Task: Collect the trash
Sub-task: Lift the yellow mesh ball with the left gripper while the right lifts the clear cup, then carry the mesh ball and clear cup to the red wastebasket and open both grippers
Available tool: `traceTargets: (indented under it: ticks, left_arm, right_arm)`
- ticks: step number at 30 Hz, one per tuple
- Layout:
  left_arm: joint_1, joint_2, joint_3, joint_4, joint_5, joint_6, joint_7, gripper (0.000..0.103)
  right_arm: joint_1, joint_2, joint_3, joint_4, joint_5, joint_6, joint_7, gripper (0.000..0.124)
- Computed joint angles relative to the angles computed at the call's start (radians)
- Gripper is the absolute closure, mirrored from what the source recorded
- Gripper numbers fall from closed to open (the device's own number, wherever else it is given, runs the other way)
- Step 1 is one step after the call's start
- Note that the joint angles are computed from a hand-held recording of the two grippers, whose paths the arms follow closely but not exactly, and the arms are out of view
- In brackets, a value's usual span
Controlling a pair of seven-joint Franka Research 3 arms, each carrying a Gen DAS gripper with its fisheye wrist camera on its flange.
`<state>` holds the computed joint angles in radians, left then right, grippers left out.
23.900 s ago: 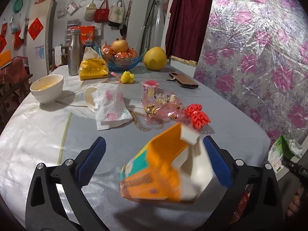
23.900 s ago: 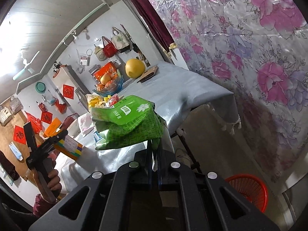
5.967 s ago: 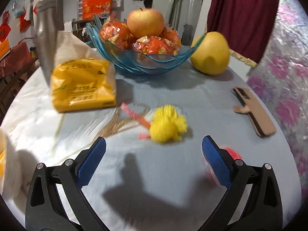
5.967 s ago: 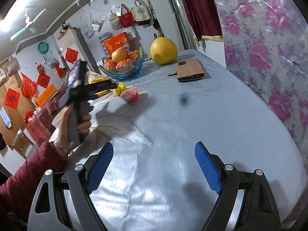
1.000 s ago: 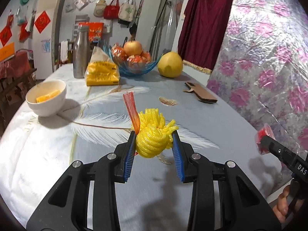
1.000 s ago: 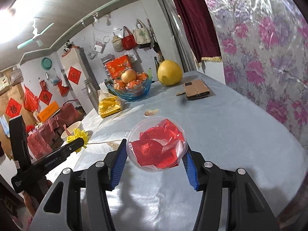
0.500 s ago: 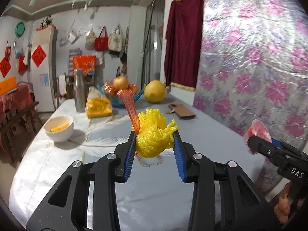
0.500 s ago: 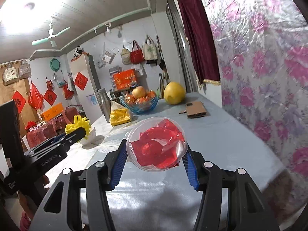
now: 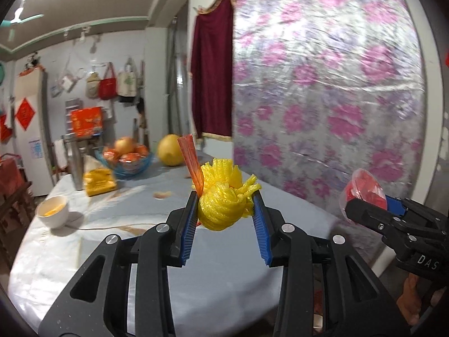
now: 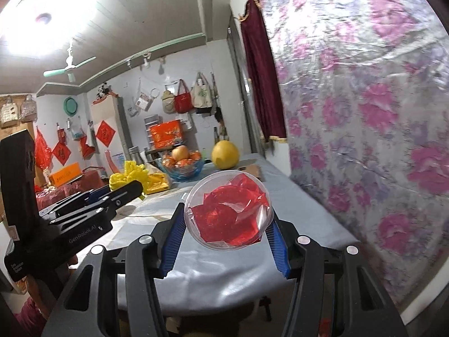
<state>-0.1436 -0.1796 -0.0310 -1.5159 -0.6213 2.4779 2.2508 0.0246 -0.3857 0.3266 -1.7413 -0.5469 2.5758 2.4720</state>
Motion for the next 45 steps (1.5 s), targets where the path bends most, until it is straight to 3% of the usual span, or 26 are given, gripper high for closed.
traceTargets:
  ticks: [21,30,39,45]
  left_arm:
    - [-0.099,0.010,-0.096,-0.095,0.109,-0.120,0.019,0.064]
    - [-0.113,0.048,-0.123,-0.095,0.136,-0.209,0.003,0.064]
    - [-0.112,0.078,-0.145,-0.091,0.161,-0.266,-0.015,0.064]
    - [-0.117,0.077,-0.155,-0.106,0.175,-0.276,-0.001,0.064]
  right_arm:
    - [-0.129,-0.305,-0.075,-0.431,0.225,-0.054,-0.060,0.069]
    - [-0.127,-0.357,-0.109,-0.600,0.340,-0.071,-0.077,0.069]
    - [-0.096,-0.332,-0.145,-0.722,0.452,-0.049,-0.096,0.069]
    - [-0.053,-0.302,-0.160,-0.787,0.513,-0.090,-0.114,0.069]
